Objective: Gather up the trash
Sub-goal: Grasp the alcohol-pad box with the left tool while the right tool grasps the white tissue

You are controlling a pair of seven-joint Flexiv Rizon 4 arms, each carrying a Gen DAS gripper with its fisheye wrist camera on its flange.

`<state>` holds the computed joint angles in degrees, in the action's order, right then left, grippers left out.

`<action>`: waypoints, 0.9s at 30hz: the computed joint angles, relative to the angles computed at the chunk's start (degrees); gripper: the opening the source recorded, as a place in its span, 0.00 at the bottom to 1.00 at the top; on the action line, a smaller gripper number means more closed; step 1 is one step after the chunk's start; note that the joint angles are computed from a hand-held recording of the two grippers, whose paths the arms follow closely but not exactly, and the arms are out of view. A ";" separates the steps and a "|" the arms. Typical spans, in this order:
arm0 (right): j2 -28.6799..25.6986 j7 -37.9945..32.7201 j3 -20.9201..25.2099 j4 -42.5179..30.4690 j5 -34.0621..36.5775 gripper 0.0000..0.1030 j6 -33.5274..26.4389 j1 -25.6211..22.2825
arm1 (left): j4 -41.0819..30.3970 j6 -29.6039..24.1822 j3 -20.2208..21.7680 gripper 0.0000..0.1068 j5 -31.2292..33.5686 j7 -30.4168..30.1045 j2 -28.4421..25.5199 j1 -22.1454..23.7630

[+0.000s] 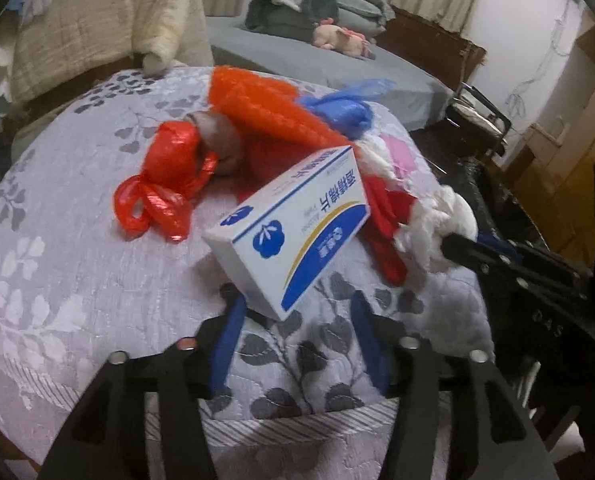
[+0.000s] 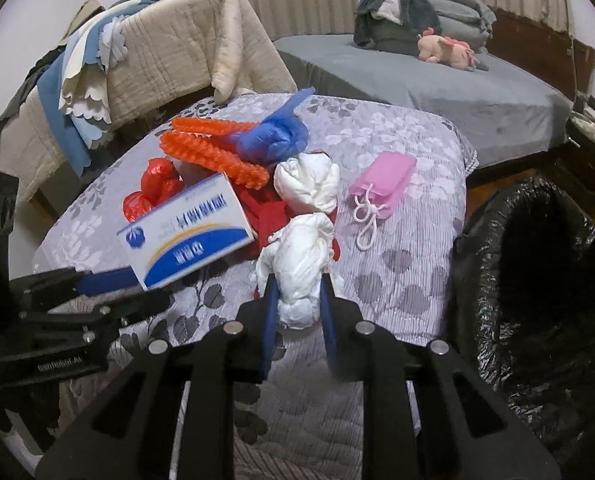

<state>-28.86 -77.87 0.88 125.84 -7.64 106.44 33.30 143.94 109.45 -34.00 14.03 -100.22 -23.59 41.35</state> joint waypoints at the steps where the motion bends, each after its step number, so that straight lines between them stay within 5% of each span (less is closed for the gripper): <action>1: -0.04 -0.03 -0.12 0.10 0.07 0.19 0.00 0.14 | -0.18 -0.16 0.25 0.56 -0.26 -0.11 -0.07 0.04; 7: -0.16 0.17 -0.38 0.02 0.14 0.19 -0.54 0.42 | -2.52 0.06 -0.20 0.69 0.08 0.19 -3.08 2.12; 14: -0.09 0.32 -1.55 0.00 0.31 0.19 -1.01 1.52 | -4.83 -0.14 -1.32 0.69 -0.29 2.76 -6.91 2.13; 18: 0.12 0.33 -2.00 0.13 0.59 0.19 -0.61 1.96 | -4.27 1.19 -3.11 0.50 0.52 2.68 -7.53 3.40; 27: 0.67 -0.07 -2.95 0.56 2.14 0.19 0.24 2.86 | -1.82 3.50 0.67 0.35 1.68 -2.34 -2.63 -1.31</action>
<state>-28.19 -77.94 -2.08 126.40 -5.49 106.67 36.16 142.12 112.95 -33.33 15.72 -102.56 -26.23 40.04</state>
